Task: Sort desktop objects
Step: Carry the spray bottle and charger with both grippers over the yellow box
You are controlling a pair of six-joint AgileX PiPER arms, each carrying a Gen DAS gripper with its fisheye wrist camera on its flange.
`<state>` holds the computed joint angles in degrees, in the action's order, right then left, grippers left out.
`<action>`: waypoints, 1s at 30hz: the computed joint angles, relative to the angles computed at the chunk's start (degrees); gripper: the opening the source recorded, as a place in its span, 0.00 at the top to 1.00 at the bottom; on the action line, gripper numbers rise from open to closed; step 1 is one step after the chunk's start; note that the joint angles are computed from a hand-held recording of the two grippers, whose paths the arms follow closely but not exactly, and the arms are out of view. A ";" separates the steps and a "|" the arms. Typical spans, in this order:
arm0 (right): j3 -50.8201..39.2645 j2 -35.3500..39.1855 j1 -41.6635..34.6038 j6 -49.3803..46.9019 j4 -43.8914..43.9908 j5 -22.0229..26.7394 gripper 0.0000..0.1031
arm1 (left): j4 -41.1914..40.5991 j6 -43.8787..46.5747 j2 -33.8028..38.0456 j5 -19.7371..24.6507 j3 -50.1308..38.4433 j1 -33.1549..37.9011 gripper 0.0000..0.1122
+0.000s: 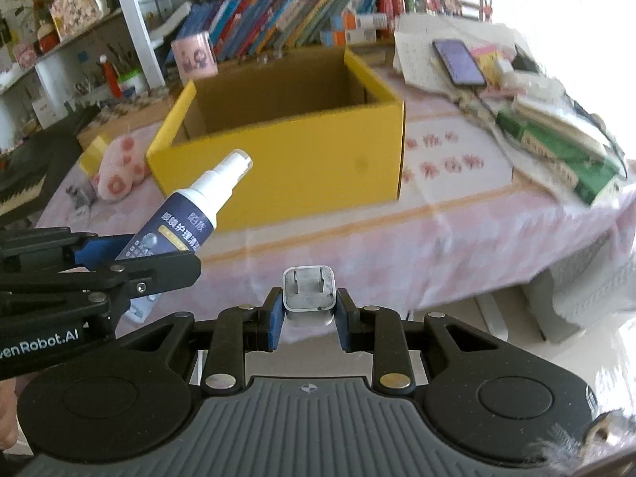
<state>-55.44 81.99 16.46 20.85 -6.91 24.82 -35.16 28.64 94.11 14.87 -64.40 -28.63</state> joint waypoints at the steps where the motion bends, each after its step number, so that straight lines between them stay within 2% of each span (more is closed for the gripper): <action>1: -0.66 0.18 -0.70 -1.98 0.92 -0.55 0.76 | 0.02 0.07 0.39 -0.48 -0.91 -0.28 0.73; 5: -4.33 1.78 -3.85 -12.50 6.93 -2.59 0.76 | 4.72 -5.01 2.63 -1.93 -5.71 -1.16 0.73; 10: -11.20 5.52 -8.59 -30.05 20.30 -3.06 0.76 | 20.04 -22.14 5.58 -2.22 -12.49 -1.96 0.73; 13: -16.45 8.72 -11.55 -41.41 29.84 -1.76 0.76 | 27.81 -31.25 7.94 -1.74 -16.73 -1.82 0.73; 16: -22.56 12.90 -13.60 -50.30 36.22 0.70 0.76 | 37.64 -41.13 10.85 -0.40 -21.57 -1.81 0.72; 18: -26.53 15.82 -14.64 -55.12 39.45 2.29 0.76 | 41.64 -44.26 12.95 1.20 -25.13 -1.76 0.72; 23: -38.33 24.51 -15.95 -61.74 41.61 6.91 0.76 | 50.27 -52.17 18.31 5.32 -33.37 -1.64 0.72; 27: -49.32 32.27 -15.90 -64.47 38.71 11.63 0.76 | 50.15 -53.11 24.17 10.70 -41.87 -0.64 0.72; 30: -59.50 39.06 -15.45 -65.48 34.90 16.66 0.76 | 48.57 -51.16 29.54 16.46 -50.05 0.23 0.72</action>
<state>-114.94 121.04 1.01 -44.63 28.00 41.48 13.40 -22.52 123.64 31.33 -114.45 -28.40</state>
